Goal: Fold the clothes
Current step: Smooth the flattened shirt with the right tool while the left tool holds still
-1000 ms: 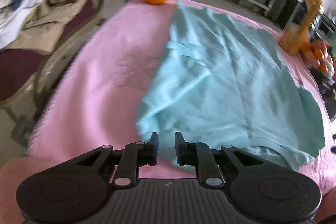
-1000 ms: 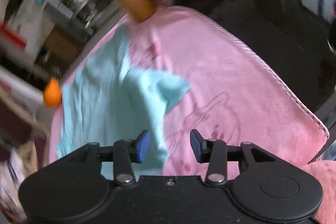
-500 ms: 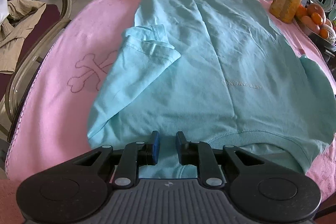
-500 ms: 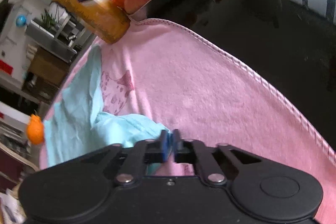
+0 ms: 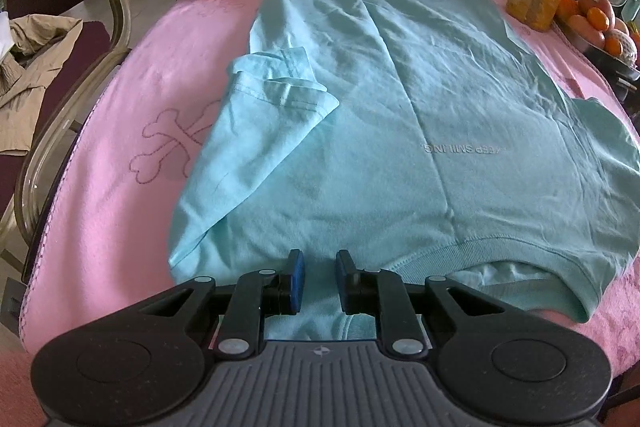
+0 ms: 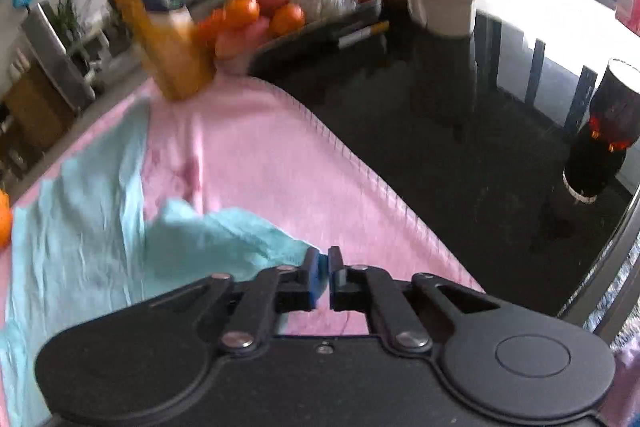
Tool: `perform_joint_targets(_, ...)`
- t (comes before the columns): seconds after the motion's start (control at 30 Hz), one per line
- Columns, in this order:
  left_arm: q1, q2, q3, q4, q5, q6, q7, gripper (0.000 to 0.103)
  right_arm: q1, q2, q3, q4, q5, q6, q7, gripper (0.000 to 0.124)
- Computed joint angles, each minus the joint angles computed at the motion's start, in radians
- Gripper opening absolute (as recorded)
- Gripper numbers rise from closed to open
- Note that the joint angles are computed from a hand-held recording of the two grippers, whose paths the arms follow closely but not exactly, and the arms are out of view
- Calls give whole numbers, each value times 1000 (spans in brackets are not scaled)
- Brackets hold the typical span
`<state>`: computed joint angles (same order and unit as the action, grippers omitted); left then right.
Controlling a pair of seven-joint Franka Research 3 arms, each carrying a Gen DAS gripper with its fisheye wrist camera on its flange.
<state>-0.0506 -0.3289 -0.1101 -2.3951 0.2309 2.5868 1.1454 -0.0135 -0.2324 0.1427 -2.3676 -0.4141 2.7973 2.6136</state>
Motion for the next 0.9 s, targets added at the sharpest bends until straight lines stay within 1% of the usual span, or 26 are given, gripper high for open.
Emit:
perform_joint_targets(0.03, -4, -1, 2, 5, -7, -10, 7, 17, -10, -11, 11, -5, -18, 3, 32, 17)
perform_joint_targets(0.1, -13, -8, 8, 13, -25, -15, 24, 16, -40, -42, 29, -16, -65, 31, 97, 23)
perform_joint_targets(0.13, -17, -13, 11, 17, -34, -14, 33, 16, -32, -52, 14, -16, -43, 53, 74, 26)
perform_joint_targets(0.17, -24, -17, 18, 21, -51, -9, 48, 16, -2, -53, -19, -10, 21, 71, 12, 27)
perform_joint_targets(0.2, -34, -22, 27, 28, -76, -1, 64, 16, 49, -45, -66, 6, 125, 80, -78, 28)
perform_joint_targets(0.27, -50, -28, 40, 46, -121, 14, 93, 16, 174, -22, -175, 57, 377, 72, -284, 28)
perform_joint_targets(0.3, -53, -29, 42, 54, -133, 23, 105, 16, 240, -8, -232, 93, 514, 48, -394, 28)
perform_joint_targets(0.33, -56, -30, 45, 62, -145, 33, 116, 16, 295, 12, -280, 138, 644, 7, -503, 28)
perform_joint_targets(0.37, -57, -26, 45, 70, -152, 36, 125, 16, 315, 40, -299, 185, 714, -39, -572, 28)
perform_joint_targets(0.43, -56, -10, 41, 84, -159, 30, 137, 17, 309, 105, -299, 281, 757, -133, -646, 28)
perform_joint_targets(0.47, -55, -1, 39, 88, -161, 22, 141, 17, 297, 142, -290, 327, 750, -180, -662, 28)
perform_joint_targets(0.53, -50, 21, 36, 89, -166, -2, 147, 16, 270, 221, -265, 416, 688, -275, -665, 28)
perform_joint_targets(0.57, -51, 31, 38, 89, -177, -16, 152, 16, 259, 257, -253, 453, 677, -309, -676, 28)
perform_joint_targets(0.6, -51, 38, 42, 88, -194, -30, 159, 16, 247, 282, -240, 469, 676, -322, -688, 28)
perform_joint_targets(0.67, -48, 47, 44, 84, -214, -53, 168, 16, 227, 316, -213, 478, 653, -321, -696, 28)
perform_joint_targets(0.73, -40, 46, 40, 76, -216, -57, 171, 16, 211, 336, -186, 468, 627, -288, -705, 27)
perform_joint_targets(0.77, -38, 46, 39, 74, -219, -55, 173, 16, 204, 335, -172, 449, 633, -253, -732, 25)
perform_joint_targets(0.8, -36, 45, 40, 71, -222, -52, 176, 16, 196, 324, -155, 422, 666, -215, -792, 17)
perform_joint_targets(0.83, -34, 44, 40, 69, -225, -49, 178, 16, 192, 313, -140, 406, 698, -202, -862, 13)
perform_joint_targets(0.9, -32, 47, 39, 69, -228, -45, 179, 16, 194, 294, -116, 385, 742, -203, -995, 9)
